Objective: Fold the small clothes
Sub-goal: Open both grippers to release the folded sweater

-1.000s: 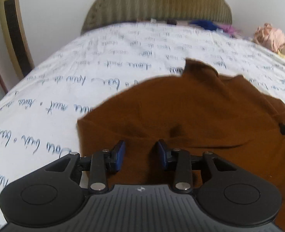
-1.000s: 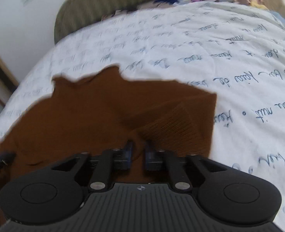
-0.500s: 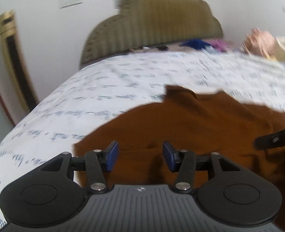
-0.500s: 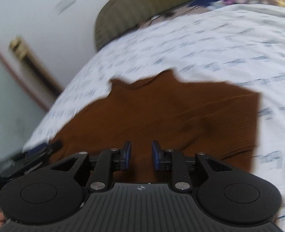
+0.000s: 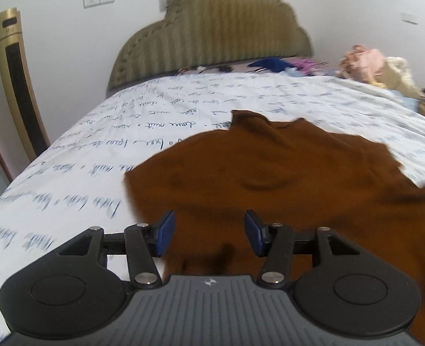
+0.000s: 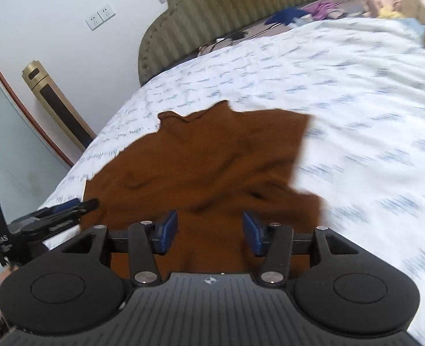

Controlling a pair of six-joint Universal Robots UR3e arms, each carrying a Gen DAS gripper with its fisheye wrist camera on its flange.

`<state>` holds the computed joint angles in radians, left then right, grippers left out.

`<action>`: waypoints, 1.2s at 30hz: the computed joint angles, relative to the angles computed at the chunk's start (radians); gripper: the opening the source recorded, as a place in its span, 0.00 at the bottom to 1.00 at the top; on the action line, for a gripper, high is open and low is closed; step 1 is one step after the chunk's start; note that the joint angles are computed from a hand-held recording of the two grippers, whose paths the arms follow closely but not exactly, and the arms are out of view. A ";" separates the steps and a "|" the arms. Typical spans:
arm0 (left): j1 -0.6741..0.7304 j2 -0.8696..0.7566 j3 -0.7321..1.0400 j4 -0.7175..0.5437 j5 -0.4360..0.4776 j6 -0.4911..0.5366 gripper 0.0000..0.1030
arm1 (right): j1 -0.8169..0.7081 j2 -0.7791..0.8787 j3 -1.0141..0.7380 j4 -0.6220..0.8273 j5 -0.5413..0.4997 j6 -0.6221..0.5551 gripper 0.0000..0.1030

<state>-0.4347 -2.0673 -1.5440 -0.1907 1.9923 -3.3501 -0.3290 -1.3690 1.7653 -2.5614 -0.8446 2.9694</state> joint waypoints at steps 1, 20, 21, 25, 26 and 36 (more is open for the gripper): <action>-0.007 0.056 -0.096 0.054 0.002 0.003 0.51 | -0.052 -0.081 0.074 0.040 0.023 -0.059 0.50; -0.180 0.534 -0.854 0.254 -0.037 -0.260 0.74 | -0.589 -0.753 0.455 1.181 0.104 -0.918 0.51; -0.185 0.530 -0.861 0.272 -0.045 -0.255 0.74 | -0.585 -0.763 0.463 1.178 0.105 -0.910 0.51; -0.200 0.535 -0.852 0.283 -0.105 -0.252 0.74 | -0.579 -0.784 0.483 1.162 0.105 -0.892 0.51; -0.207 0.527 -0.844 0.289 -0.120 -0.246 0.74 | -0.577 -0.788 0.488 1.154 0.105 -0.890 0.51; -0.177 0.447 -0.836 0.342 -0.235 -0.300 0.73 | -0.575 -0.793 0.510 1.136 0.115 -0.891 0.51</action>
<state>-0.6117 -1.6199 -2.3803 0.1516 1.7571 -3.6504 -0.9045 -2.1618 2.2752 -1.4249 -0.7299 2.0783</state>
